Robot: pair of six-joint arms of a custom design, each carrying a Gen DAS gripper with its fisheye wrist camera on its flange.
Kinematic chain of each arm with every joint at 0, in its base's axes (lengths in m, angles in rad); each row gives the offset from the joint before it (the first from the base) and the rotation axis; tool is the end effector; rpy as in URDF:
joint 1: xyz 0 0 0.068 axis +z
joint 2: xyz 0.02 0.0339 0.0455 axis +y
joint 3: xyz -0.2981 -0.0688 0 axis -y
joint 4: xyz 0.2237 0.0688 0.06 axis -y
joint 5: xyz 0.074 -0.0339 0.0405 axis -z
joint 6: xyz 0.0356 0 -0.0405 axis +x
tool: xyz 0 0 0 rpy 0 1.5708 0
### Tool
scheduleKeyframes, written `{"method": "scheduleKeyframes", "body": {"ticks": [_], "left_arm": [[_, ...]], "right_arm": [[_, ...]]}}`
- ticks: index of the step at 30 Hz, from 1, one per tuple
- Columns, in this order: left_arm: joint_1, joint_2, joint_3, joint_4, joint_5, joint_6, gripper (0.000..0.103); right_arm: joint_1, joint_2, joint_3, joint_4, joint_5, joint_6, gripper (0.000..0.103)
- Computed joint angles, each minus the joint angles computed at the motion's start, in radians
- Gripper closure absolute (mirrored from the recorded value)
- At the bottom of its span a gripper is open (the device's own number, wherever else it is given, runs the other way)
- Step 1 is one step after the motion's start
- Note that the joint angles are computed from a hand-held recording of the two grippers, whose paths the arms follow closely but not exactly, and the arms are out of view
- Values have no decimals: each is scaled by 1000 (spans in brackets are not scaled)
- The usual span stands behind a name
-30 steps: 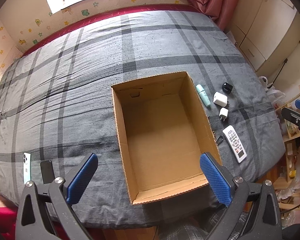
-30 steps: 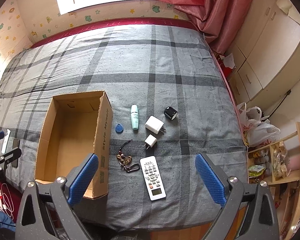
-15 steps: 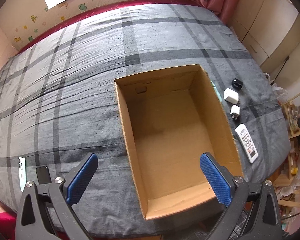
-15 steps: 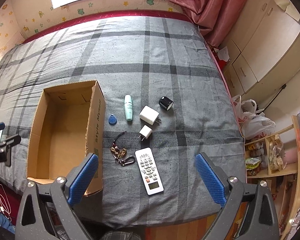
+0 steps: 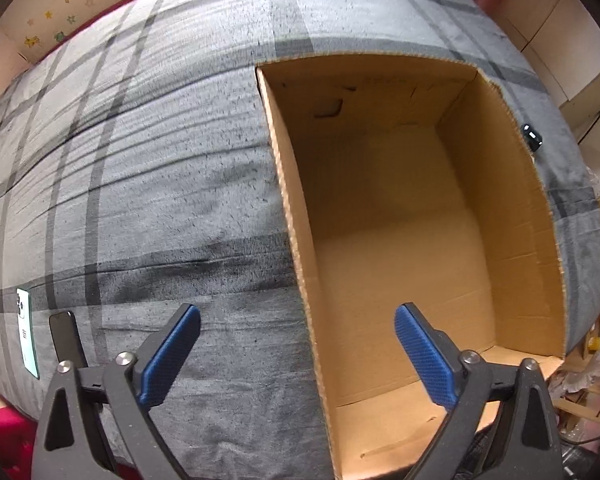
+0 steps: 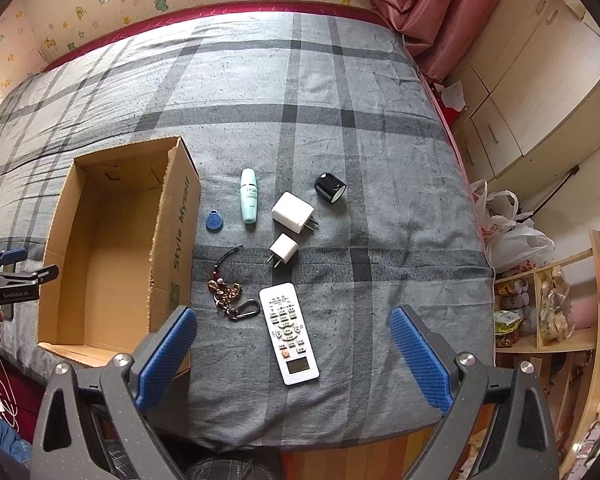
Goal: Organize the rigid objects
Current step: 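Clamp the box side wall with the left gripper while the right tool approaches the remote, then close the right gripper on the white remote control and lift it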
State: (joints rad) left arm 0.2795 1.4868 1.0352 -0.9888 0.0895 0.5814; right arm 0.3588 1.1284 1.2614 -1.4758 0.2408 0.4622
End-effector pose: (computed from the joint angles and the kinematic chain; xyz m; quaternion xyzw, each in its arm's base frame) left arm 0.2284 0.0622 0.2584 0.1528 0.9851 -0.0134 0.0778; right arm 0.1253 0.0379 0.3663 0.0646 0.9843 -0.0643 0.1512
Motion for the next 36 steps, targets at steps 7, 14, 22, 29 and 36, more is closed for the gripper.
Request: {"method": "scheduleKeyframes", "body": {"ticks": [7,14,22,29,36], "left_arm": [[-4,76,41,-35,3,-42,37],[-39,81,40,-69,0,-41,86],[-43,89,53,-85,-13,-66,91],[-51,99,51,-76,-30,-96,91],[-54,101,56,-80,-40,-123,91]], "right_arm": [[-83,-11,-70,55,-39,-79,3],[-145,-31,-147,100,-77,-133,3],[-205,-35,-249,174,-106,-214,4],[-225,-10,-392,289,-109,-292,4],[-235,64,-577,481,-135,-363,6]]}}
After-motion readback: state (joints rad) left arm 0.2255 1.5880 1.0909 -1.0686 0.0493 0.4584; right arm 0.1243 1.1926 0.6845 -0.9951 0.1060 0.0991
